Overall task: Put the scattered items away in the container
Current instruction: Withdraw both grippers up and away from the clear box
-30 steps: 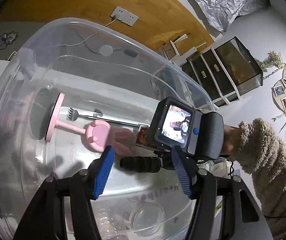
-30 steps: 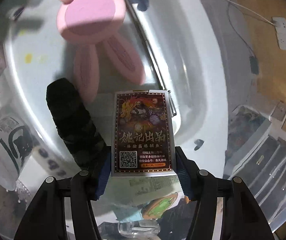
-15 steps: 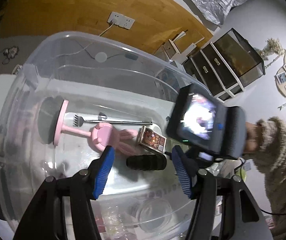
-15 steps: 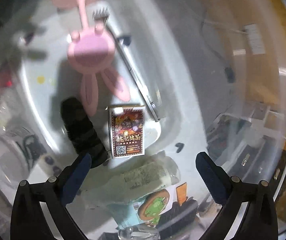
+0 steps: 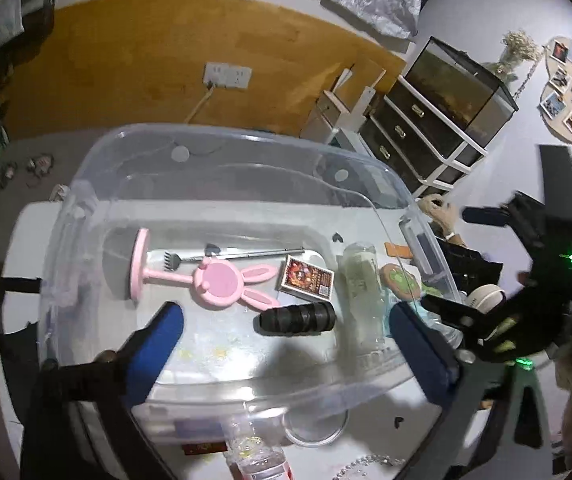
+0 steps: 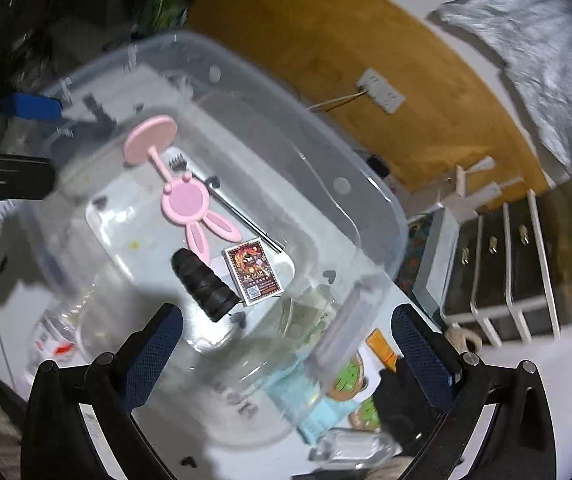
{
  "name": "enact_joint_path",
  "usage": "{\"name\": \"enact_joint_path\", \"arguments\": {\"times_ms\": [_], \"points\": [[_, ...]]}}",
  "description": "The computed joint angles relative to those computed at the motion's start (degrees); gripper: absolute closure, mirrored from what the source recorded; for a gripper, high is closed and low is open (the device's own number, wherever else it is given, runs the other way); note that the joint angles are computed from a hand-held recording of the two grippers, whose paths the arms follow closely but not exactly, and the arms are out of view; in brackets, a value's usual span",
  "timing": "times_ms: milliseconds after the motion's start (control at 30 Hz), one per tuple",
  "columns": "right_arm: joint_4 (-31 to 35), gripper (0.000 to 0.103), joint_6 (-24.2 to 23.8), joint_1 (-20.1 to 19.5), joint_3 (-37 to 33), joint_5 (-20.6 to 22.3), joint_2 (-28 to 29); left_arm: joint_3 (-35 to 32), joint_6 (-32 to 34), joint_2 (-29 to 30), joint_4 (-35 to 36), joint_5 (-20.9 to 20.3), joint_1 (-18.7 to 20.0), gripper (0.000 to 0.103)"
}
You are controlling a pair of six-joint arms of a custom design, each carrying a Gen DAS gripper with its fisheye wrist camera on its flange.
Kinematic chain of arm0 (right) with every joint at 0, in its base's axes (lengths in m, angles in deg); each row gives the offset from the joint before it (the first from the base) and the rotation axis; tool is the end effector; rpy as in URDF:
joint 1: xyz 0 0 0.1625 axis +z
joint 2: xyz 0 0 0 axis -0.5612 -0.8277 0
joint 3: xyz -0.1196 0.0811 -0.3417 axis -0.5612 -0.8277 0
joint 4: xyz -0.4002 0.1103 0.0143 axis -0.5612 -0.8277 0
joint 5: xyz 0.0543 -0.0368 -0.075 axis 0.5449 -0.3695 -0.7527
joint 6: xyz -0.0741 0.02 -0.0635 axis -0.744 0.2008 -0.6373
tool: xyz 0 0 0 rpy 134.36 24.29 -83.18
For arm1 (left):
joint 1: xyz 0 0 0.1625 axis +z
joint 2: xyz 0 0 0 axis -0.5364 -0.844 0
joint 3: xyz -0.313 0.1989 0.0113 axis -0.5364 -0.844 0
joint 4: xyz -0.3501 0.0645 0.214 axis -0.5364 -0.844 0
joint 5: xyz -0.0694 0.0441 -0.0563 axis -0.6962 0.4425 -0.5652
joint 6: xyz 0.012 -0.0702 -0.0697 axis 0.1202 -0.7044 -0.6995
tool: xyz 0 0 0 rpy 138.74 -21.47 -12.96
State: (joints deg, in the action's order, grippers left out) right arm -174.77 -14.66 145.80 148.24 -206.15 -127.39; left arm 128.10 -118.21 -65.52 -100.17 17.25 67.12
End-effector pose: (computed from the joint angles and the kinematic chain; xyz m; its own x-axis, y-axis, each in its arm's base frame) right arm 0.3135 -0.6043 0.3271 -0.1139 -0.7603 0.6395 -0.8597 0.3981 0.3202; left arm -0.3650 -0.5066 0.2509 -0.8886 -0.1013 -0.4473 0.2219 0.7586 -0.6126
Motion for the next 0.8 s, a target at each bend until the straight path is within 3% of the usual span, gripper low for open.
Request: {"name": "enact_joint_path", "arguments": {"times_ms": [167,300,533,800], "points": [[-7.33,0.0,1.59,0.15,8.17,2.9,-7.31,1.92,-3.71,-0.02,4.09,4.39,-3.82,0.0],[-8.62,0.0,4.47,0.03,12.53,5.35,-12.01,3.0,-8.3,0.65,8.83,8.36,-6.98,0.0],[-11.73,0.0,8.87,-0.69,20.38,7.14,-19.77,4.48,-19.09,1.22,16.27,10.39,-10.67,0.0],[-13.7,0.0,14.03,-4.44,28.33,14.96,-29.33,6.99,-29.97,0.75,19.63,9.45,-13.84,0.0]]}}
